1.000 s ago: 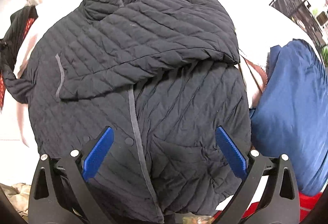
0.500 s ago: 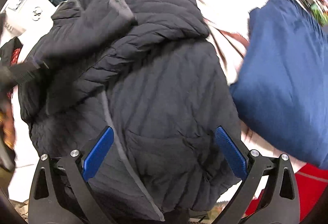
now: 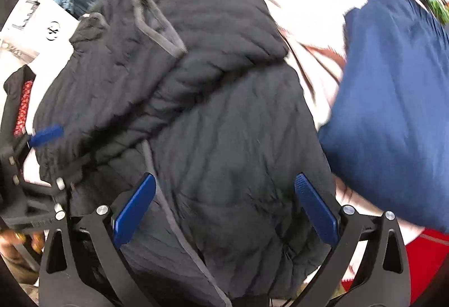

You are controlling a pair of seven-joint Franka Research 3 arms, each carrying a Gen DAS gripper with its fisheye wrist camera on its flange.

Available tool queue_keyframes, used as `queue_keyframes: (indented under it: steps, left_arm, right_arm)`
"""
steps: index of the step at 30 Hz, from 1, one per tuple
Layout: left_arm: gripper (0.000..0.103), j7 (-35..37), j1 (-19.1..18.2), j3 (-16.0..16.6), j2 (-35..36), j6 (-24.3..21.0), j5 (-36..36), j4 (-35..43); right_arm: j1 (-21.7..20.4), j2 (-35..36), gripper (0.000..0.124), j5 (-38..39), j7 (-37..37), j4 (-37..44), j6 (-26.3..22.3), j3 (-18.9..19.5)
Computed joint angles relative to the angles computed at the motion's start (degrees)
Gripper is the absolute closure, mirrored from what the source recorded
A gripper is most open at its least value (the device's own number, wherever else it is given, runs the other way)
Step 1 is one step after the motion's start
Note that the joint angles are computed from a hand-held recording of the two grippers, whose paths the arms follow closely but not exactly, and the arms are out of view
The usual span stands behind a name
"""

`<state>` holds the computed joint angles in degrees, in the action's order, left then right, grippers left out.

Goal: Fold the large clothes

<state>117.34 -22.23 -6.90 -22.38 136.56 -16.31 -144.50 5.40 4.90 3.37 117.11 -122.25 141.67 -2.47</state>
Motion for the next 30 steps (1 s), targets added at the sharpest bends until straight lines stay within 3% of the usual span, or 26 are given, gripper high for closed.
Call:
queue_keyframes:
  steps: [7, 13, 16, 18, 21, 24, 25, 27, 30]
  left_arm:
    - [0.007, -5.17, 6.47, 3.97, -6.36, -2.69, 2.57, -5.35]
    - [0.007, -9.11, 12.03, 8.32, -7.42, 1.17, 1.37, -3.47]
    - [0.007, -11.61, 13.26, 8.77, -3.9, 3.1, 0.21, -0.25]
    - [0.007, -10.56, 12.85, 9.03, -0.15, 3.71, -1.2, 2.52]
    - [0.007, -11.63, 14.4, 6.09, 5.19, 5.27, 2.29, 4.47]
    - [0.005, -19.44, 18.1, 2.88, 11.65, 0.2, 11.49, 7.28]
    - [0.005, -19.53, 18.31, 2.98, 12.82, -0.78, 10.93, 7.67]
    - [0.005, -17.6, 18.96, 3.85, 14.89, -1.91, 6.97, 7.93]
    - [0.005, -16.01, 19.63, 2.99, 15.09, -0.67, 7.71, 7.52]
  right_arm:
    - [0.82, 5.84, 0.026, 1.18, -7.56, 9.05, 0.04, 0.76]
    - [2.81, 13.69, 0.026, 1.25, -14.71, 21.21, -0.76, 1.4]
    - [4.63, 19.1, 0.026, -0.59, -17.03, 28.89, -2.58, 1.06]
    - [5.2, 22.96, 0.026, -0.38, -19.13, 34.21, -5.08, 1.34]
    - [6.42, 28.67, 0.026, -0.19, -20.35, 41.46, -9.59, 1.39]
    - [7.97, 36.99, 0.026, -1.47, -20.45, 52.01, -20.99, 0.57]
    - [8.51, 39.86, 0.026, -2.28, -20.71, 55.3, -24.57, 0.27]
    - [9.41, 42.27, 0.026, -3.62, -21.48, 57.15, -25.8, -0.24]
    - [10.09, 45.25, 0.025, -4.17, -19.98, 61.54, -28.32, -0.93]
